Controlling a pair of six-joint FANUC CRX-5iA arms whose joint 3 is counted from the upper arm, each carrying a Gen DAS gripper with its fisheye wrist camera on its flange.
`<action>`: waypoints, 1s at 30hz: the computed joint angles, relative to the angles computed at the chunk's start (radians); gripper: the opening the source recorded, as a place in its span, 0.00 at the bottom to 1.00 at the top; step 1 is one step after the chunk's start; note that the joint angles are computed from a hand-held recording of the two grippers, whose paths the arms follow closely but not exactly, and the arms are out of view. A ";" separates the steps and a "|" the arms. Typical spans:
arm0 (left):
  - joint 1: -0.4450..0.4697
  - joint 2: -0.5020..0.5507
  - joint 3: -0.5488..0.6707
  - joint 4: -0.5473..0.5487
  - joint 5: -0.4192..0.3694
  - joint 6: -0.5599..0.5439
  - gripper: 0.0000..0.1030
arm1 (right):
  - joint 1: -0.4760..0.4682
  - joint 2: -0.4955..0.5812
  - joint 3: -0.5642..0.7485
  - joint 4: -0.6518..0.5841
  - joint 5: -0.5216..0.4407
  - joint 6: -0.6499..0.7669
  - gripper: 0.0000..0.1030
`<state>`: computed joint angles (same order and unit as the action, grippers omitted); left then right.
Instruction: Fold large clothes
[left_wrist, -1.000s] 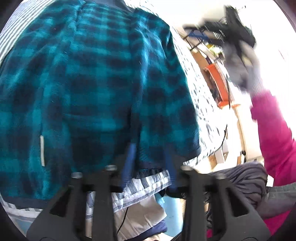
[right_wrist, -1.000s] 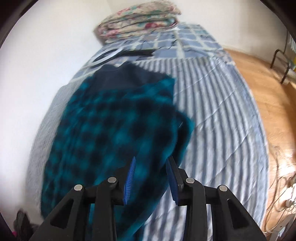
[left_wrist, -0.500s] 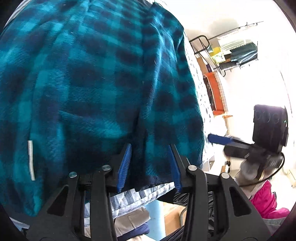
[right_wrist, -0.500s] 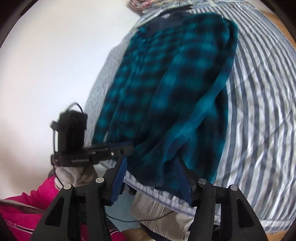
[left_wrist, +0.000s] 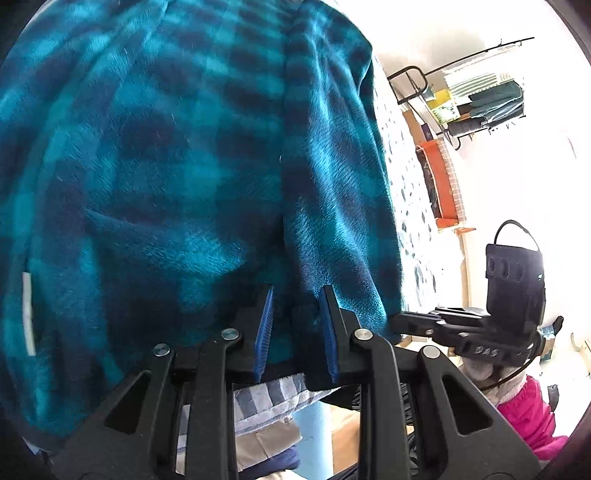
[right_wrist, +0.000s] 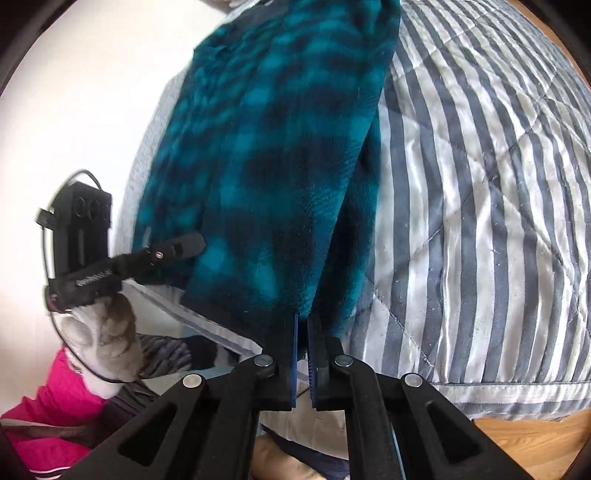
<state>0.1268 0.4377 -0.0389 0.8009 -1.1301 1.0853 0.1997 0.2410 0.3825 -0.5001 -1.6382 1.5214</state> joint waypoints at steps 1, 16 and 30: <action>-0.005 0.004 0.001 0.000 -0.001 -0.007 0.22 | 0.006 0.004 -0.005 0.008 0.002 -0.005 0.02; -0.040 -0.122 -0.050 -0.124 0.142 -0.079 0.06 | 0.008 -0.027 -0.016 0.065 0.025 0.011 0.32; -0.130 -0.176 -0.108 -0.085 0.178 -0.194 0.06 | 0.025 0.081 0.041 0.176 0.144 0.008 0.18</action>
<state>-0.0034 0.2613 -0.1467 0.7156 -0.9522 0.8916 0.2245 0.3215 0.4235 -0.3238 -1.4943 1.5290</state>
